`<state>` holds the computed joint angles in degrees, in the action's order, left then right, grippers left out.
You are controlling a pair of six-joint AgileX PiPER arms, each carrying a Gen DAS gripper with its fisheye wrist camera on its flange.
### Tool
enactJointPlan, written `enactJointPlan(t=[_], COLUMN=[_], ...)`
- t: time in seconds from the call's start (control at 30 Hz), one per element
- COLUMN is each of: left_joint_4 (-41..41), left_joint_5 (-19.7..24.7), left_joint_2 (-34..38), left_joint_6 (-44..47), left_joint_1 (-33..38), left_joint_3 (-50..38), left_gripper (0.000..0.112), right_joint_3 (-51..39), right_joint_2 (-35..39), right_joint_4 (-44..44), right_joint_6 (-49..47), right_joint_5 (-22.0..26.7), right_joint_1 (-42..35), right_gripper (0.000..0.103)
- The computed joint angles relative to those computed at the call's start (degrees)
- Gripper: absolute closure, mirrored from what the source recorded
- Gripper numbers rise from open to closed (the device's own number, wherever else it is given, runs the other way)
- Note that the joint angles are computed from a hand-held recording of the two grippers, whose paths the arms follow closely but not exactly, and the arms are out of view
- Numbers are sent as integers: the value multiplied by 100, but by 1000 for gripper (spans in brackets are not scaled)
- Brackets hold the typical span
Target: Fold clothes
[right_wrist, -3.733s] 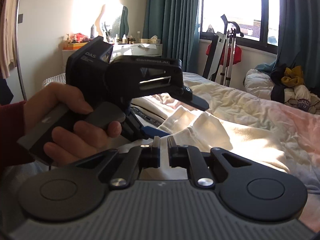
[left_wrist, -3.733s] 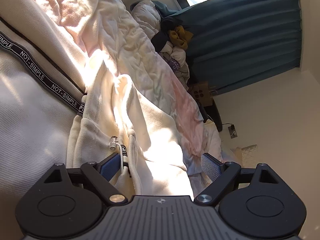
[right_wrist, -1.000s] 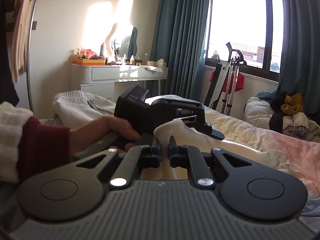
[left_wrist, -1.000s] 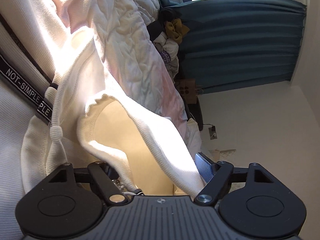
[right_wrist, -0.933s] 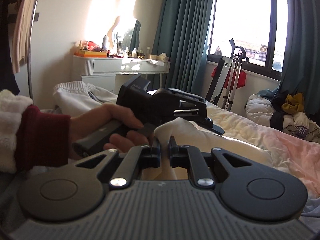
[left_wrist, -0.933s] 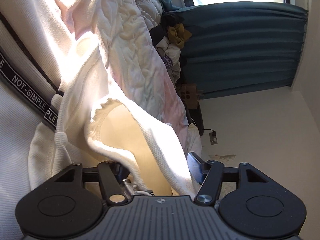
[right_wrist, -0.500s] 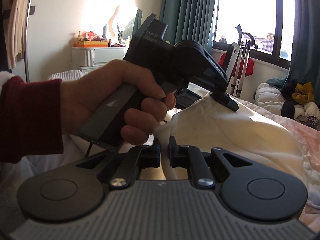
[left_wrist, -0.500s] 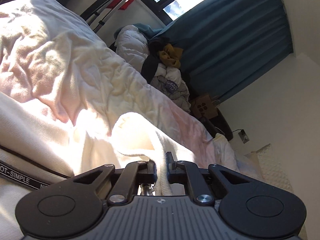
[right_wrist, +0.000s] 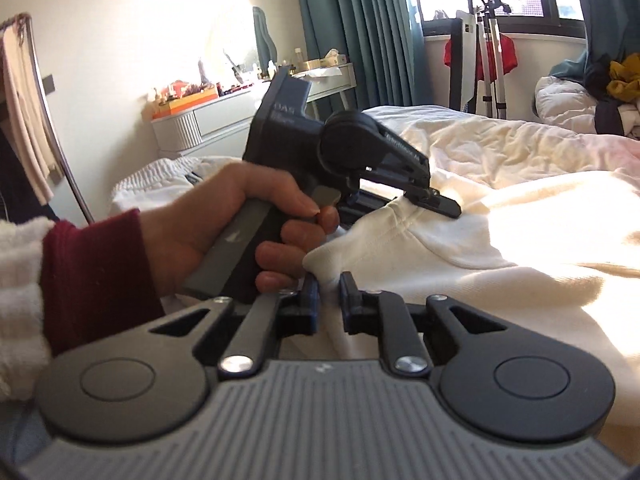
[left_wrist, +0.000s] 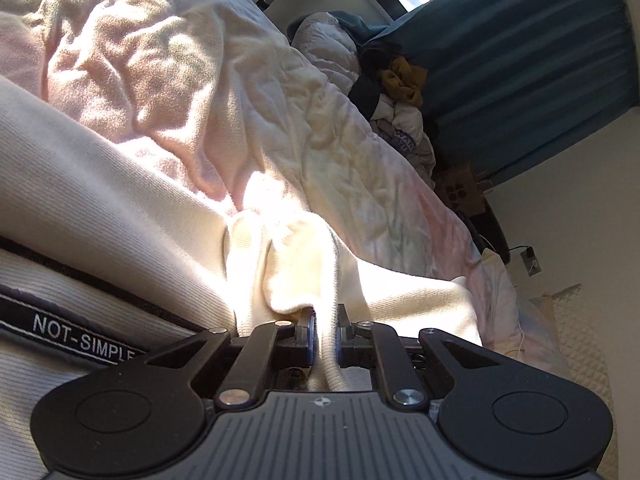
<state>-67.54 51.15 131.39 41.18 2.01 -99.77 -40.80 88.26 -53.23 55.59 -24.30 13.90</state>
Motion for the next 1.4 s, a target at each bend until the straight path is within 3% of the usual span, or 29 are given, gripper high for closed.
enactJointPlan(t=[0.1, 0.17, 0.27, 0.43, 0.57, 0.7, 0.9, 1.0, 1.03, 1.1, 1.17, 1.23, 1.3, 1.4], left_joint_4=[32, 50, -58, -422, -616, 72, -372, -438, -344, -23, 545, 1127, 1625, 1978], left_joint_5=[-64, -102, -194, -604, -822, -983, -998, -1263, -1436, -1852, -2253, -2421, -2430, -2525], left_joint_2=[-44, -78, -195, -765, -1190, -1028, -949, -1320, -1512, -1983, -2480, -2912, -3309, -3908], left_joint_6=[-11, -26, 96, 847, 1153, 477, 872, 1002, 918, 766, 346, -169, -682, -1178], left_joint_1=[-27, -34, -7, -71, -54, -145, -76, -97, -130, -209, -269, -231, -93, 207], left_joint_3=[52, 85, 238, 890, 1312, 1148, 1388, 1834, 1994, 2356, 2714, 2992, 3232, 3653], left_gripper=[100, 100, 102, 104, 104, 103, 97, 96, 91, 65, 52, 47, 32, 27], right_joint_3=[525, 787, 992, 544, 349, 52, -265, -267, -249, -217, -180, -144, -109, 1], right_joint_2=[-762, -1193, -1557, -1073, -594, -72, 607, 654, 647, 630, 601, 493, 361, 207], right_joint_4=[-181, 213, 1129, 3013, 4315, 5720, 6635, 6009, 5964, 6253, 6408, 6106, 5681, 5309], right_joint_6=[313, -44, -825, -2665, -3611, -4771, -5664, -4953, -4954, -5299, -5516, -5166, -4660, -4251], right_joint_5=[-443, -540, -394, 689, 842, 943, 1036, 1033, 1009, 965, 948, 1027, 1107, 1117], right_joint_1=[-335, -471, -563, -610, -780, -833, -781, -807, -796, -725, -687, -716, -759, -755], right_gripper=[86, 79, 78, 78, 78, 78, 79, 78, 78, 78, 78, 78, 77, 78])
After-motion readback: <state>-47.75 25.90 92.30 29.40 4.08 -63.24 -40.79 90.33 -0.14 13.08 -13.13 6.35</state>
